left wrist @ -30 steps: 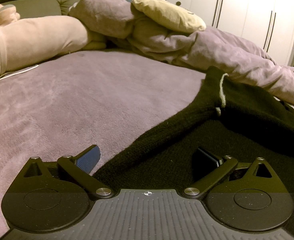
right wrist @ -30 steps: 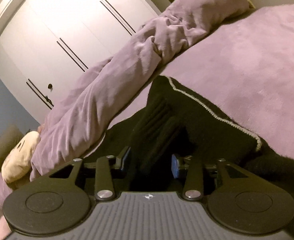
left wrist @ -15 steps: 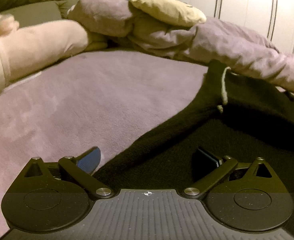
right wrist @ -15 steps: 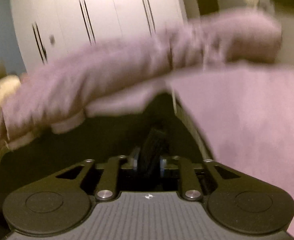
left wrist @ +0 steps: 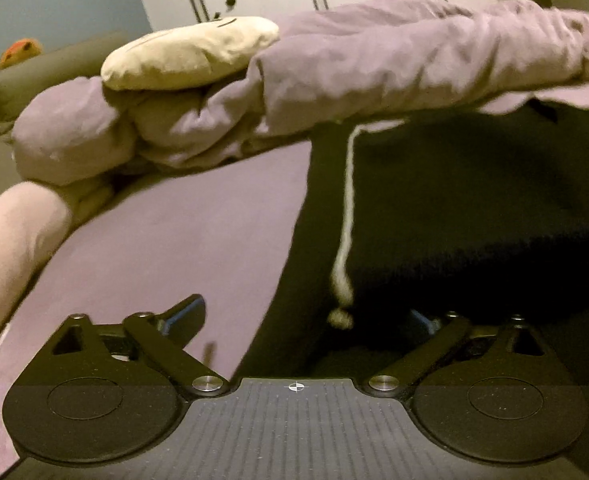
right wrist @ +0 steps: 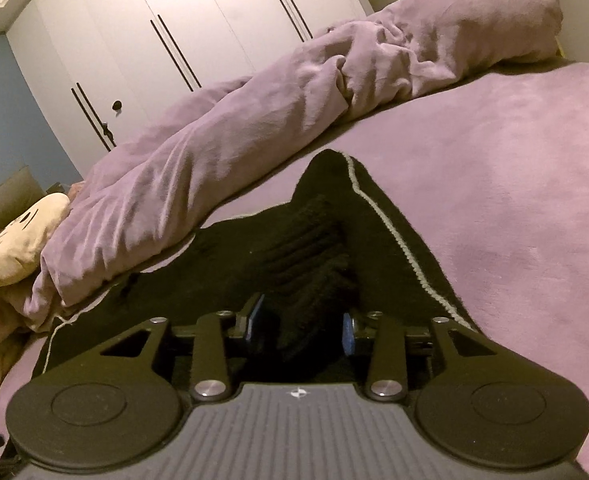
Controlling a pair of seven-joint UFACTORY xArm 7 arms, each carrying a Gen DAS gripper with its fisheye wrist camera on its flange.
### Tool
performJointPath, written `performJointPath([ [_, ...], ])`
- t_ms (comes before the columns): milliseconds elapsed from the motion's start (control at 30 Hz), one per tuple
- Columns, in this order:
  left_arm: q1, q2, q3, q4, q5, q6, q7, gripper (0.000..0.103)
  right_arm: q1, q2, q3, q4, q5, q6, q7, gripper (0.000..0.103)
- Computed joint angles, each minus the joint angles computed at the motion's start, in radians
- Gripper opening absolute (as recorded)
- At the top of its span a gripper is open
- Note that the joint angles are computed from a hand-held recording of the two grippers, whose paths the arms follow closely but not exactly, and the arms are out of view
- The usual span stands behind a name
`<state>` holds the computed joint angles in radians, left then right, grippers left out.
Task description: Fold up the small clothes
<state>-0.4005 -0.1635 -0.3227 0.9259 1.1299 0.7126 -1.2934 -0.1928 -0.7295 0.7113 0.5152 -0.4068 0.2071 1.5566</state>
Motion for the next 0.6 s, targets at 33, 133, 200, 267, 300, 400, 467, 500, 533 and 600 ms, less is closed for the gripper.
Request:
performJointPath([
  [33, 0.006, 0.016, 0.006, 0.016, -0.009, -0.004, -0.02, 0.085, -0.002, 0.001, 0.0, -0.002, 0.0, -0.007, 0.003, 0.038],
  [133, 0.013, 0.048, 0.024, 0.052, -0.052, -0.006, -0.082, 0.08, -0.025, 0.02, 0.0, 0.003, 0.005, -0.039, 0.011, 0.039],
  [200, 0.016, 0.045, 0.035, 0.053, -0.059, -0.01, -0.122, 0.076, -0.045, 0.04, 0.003, 0.014, 0.008, -0.054, 0.012, 0.039],
  [267, 0.02, 0.035, 0.037, 0.043, -0.045, -0.002, -0.156, 0.074, -0.062, 0.08, 0.003, 0.036, 0.002, -0.07, -0.007, 0.036],
  [300, 0.023, 0.029, 0.037, 0.035, -0.034, 0.0, -0.17, 0.074, -0.064, 0.106, 0.002, 0.052, -0.003, -0.064, -0.027, 0.026],
  [400, 0.028, 0.002, 0.024, 0.013, -0.003, 0.061, -0.234, 0.073, -0.068, 0.167, 0.007, 0.116, -0.039, -0.023, -0.076, 0.013],
  [467, 0.034, -0.016, 0.015, -0.002, 0.019, 0.088, -0.297, 0.075, -0.136, 0.141, 0.055, 0.138, -0.095, -0.085, -0.047, 0.012],
  [500, 0.035, -0.021, 0.013, -0.007, 0.015, 0.094, -0.314, 0.078, -0.192, 0.101, 0.095, 0.139, -0.116, -0.134, -0.028, 0.012],
  [533, 0.034, -0.021, 0.013, -0.009, -0.002, 0.101, -0.312, 0.083, -0.236, 0.063, 0.124, 0.138, -0.118, -0.172, -0.021, 0.012],
  [600, 0.029, -0.01, 0.013, -0.003, -0.063, 0.127, -0.271, 0.095, -0.252, 0.028, 0.135, 0.133, -0.098, -0.178, -0.034, 0.012],
])
